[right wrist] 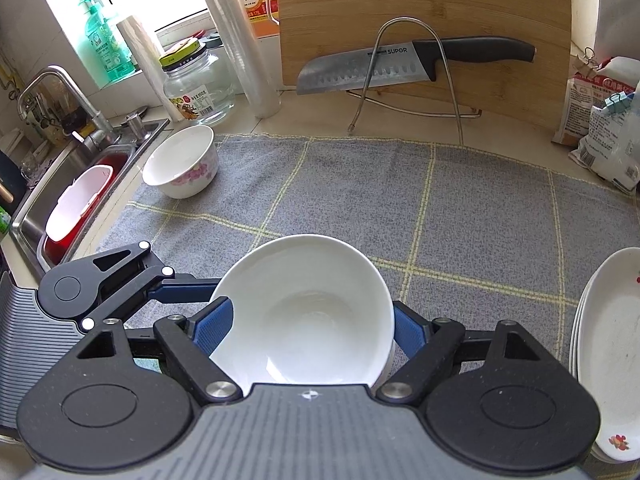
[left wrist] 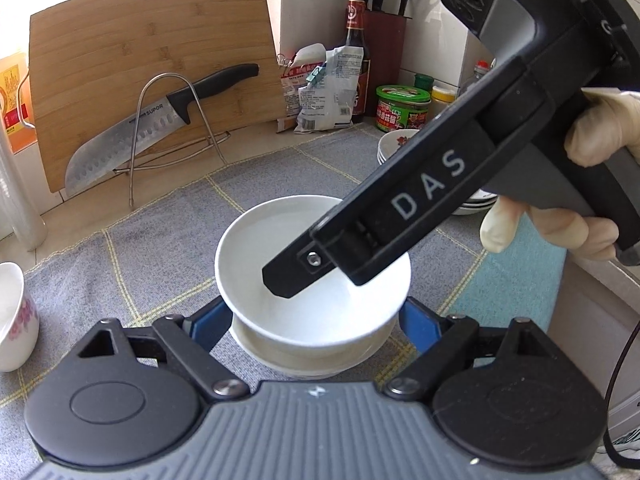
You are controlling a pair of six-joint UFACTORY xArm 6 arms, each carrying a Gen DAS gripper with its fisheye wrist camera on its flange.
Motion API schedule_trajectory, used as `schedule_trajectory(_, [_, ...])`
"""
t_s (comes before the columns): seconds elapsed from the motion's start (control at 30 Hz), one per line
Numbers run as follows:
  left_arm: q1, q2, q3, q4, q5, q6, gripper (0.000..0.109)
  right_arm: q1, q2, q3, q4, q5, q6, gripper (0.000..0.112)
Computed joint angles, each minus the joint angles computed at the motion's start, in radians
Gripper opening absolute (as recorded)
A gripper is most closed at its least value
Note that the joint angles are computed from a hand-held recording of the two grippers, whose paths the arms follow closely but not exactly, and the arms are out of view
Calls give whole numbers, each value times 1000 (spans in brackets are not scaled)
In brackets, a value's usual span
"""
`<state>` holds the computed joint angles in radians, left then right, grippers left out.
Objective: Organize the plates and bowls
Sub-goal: 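Lift and carry the white bowl with the right tool toward the placed bowl, then lower the bowl into the placed bowl and open the right tool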
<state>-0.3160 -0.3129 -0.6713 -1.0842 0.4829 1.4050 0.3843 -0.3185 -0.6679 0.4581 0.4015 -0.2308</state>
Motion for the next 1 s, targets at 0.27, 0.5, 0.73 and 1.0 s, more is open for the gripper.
schedule_trajectory(0.27, [3, 2, 1, 23, 2, -10, 90, 2, 11, 2, 6, -1, 0, 88])
schedule_trajectory(0.5, [6, 10, 0, 35, 7, -18, 90, 2, 20, -3, 28, 5, -18, 89])
schedule_trajectory(0.73, [1, 12, 1, 29, -5, -8, 90, 1, 24, -1, 30, -1, -20, 89])
schedule_trajectory(1.0, [2, 5, 13, -10, -19, 29, 95, 9, 3, 23, 77, -48, -48, 103])
